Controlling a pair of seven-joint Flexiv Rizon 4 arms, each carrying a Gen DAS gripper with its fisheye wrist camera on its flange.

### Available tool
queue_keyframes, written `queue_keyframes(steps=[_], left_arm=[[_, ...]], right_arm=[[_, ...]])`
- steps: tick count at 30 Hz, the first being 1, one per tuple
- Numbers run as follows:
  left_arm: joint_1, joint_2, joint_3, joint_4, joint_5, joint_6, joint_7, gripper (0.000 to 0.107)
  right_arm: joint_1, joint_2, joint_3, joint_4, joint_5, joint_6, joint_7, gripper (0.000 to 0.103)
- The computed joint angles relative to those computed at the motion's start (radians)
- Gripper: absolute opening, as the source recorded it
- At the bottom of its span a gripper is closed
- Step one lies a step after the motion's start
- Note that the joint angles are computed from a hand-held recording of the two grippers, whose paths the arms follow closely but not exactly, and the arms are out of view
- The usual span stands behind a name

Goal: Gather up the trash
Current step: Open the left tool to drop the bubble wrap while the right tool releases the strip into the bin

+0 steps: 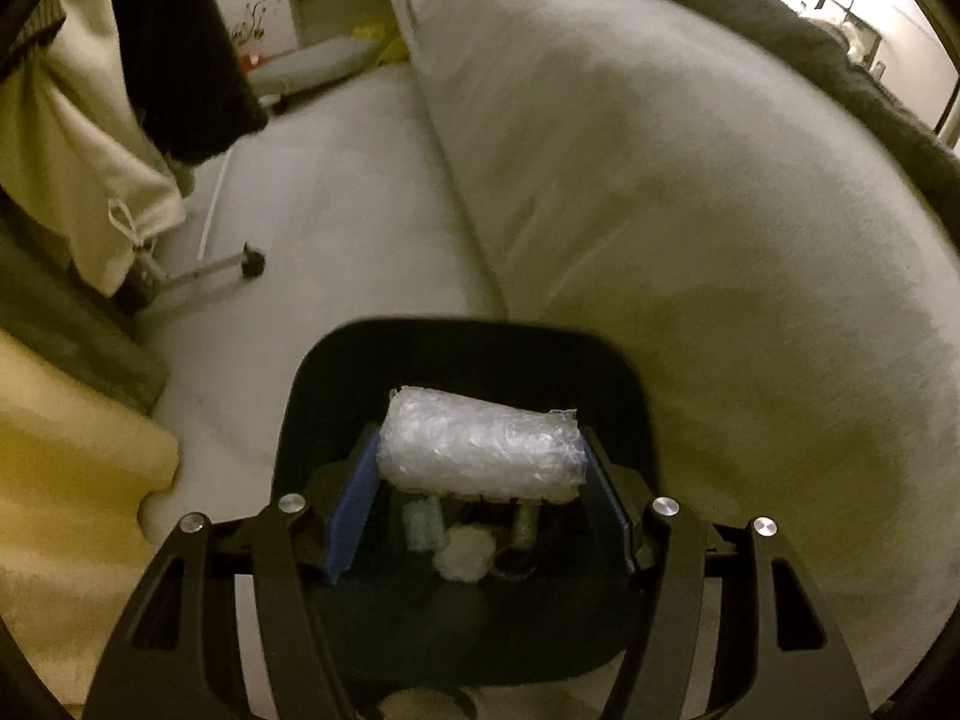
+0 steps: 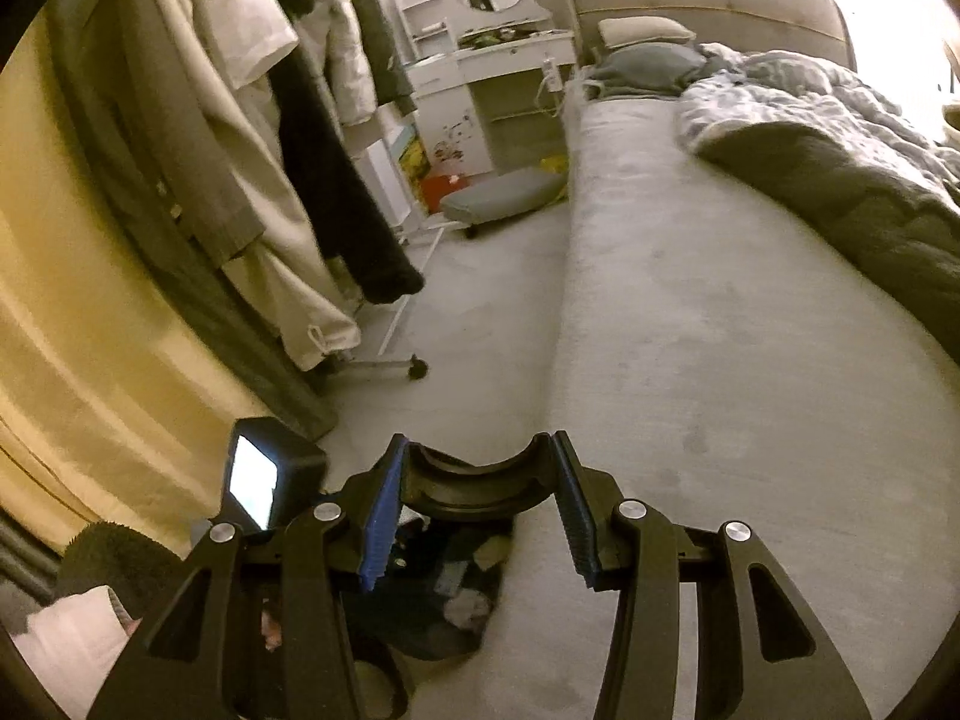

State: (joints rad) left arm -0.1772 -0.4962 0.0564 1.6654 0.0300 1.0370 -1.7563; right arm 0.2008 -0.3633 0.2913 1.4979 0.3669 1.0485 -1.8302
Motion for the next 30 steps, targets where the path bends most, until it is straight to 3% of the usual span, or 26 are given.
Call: queue_keyframes(steps=[18, 27, 30], left_arm=[[0.075, -0.039, -0.028, 0.066, -0.095, -0.067, 0.076, 0.067], [0.105, -0.017, -0.049, 0.13, -0.166, -0.026, 0.132, 0.087], [0.116, 0.003, -0.054, 0.169, -0.186, 0.019, 0.156, 0.088]], right_arm=[[0.079, -0.115, 0.02, -0.107, -0.061, -0.073, 0.035, 0.048], [0.117, -0.178, 0.006, -0.151, -0.115, -0.095, 0.092, 0.048], [0.127, -0.198, 0.004, -0.163, -0.134, -0.103, 0.112, 0.048]])
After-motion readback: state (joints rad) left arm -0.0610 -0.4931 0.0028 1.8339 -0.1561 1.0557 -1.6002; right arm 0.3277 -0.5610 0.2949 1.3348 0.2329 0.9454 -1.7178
